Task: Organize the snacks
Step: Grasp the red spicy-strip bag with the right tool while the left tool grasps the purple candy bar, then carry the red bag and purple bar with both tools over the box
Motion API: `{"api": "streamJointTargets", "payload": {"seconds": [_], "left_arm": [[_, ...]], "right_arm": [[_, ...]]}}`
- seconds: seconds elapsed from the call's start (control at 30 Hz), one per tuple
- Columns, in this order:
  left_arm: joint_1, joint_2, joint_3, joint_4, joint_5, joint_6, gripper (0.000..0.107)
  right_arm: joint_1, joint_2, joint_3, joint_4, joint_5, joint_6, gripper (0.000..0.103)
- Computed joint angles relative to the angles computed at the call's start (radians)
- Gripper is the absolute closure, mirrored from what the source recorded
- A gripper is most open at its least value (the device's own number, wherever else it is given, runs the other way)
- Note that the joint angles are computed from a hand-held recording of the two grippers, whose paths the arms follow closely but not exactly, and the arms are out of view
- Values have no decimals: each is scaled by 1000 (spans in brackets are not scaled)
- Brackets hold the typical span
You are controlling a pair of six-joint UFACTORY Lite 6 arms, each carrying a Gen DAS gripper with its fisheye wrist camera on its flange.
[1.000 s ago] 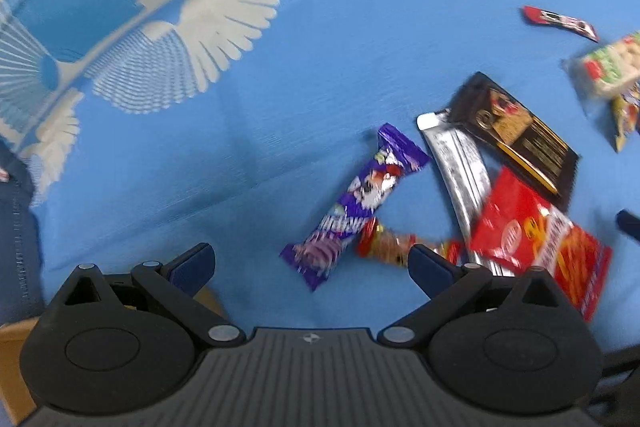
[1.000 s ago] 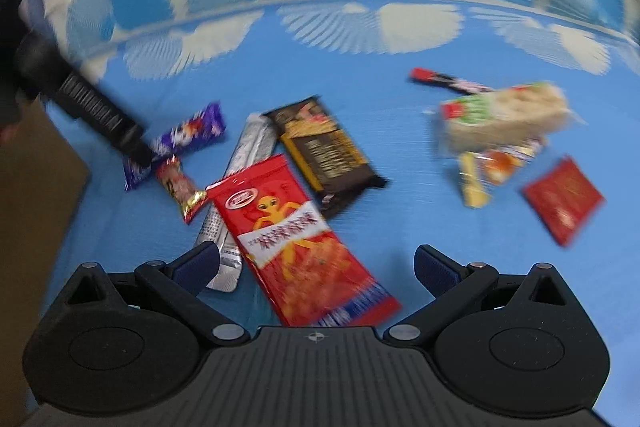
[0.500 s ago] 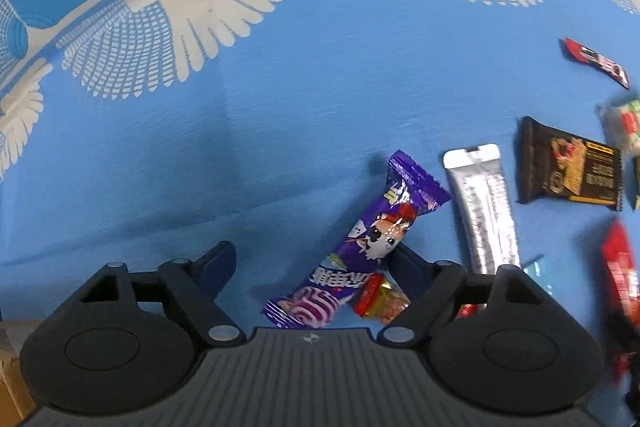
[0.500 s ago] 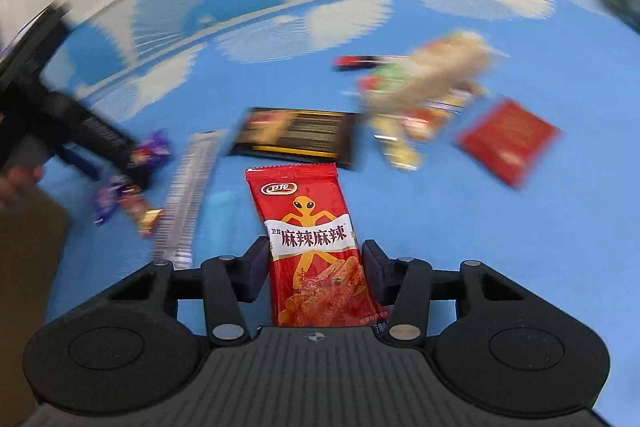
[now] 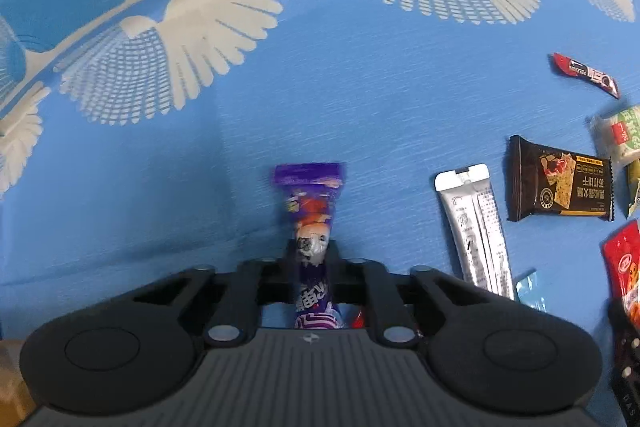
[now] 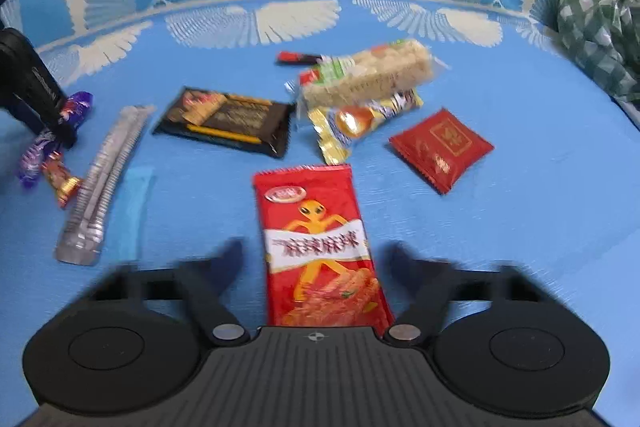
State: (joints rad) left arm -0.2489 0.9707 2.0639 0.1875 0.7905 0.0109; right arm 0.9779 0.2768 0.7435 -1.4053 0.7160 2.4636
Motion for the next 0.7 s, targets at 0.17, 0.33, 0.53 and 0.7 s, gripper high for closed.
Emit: {"api": "streamJointTargets", "payload": {"seconds": [0.17,0.33,0.53,0.7], "left_arm": [[23,-213,-221,-42,-72,-13,95],[78,-612,-558,-214,-123,128,95],[207,-1225,-948,-394,42,294,95],[595,-1648,-1066,-518,406,577,95]], "right_arm": [[27,-96,-22,57,-2,-37,57],[208,-264,13,209,244,-134,57],[528,-323,202,343,525,-215,57],[771,-165,491,410,654,-226,57]]}}
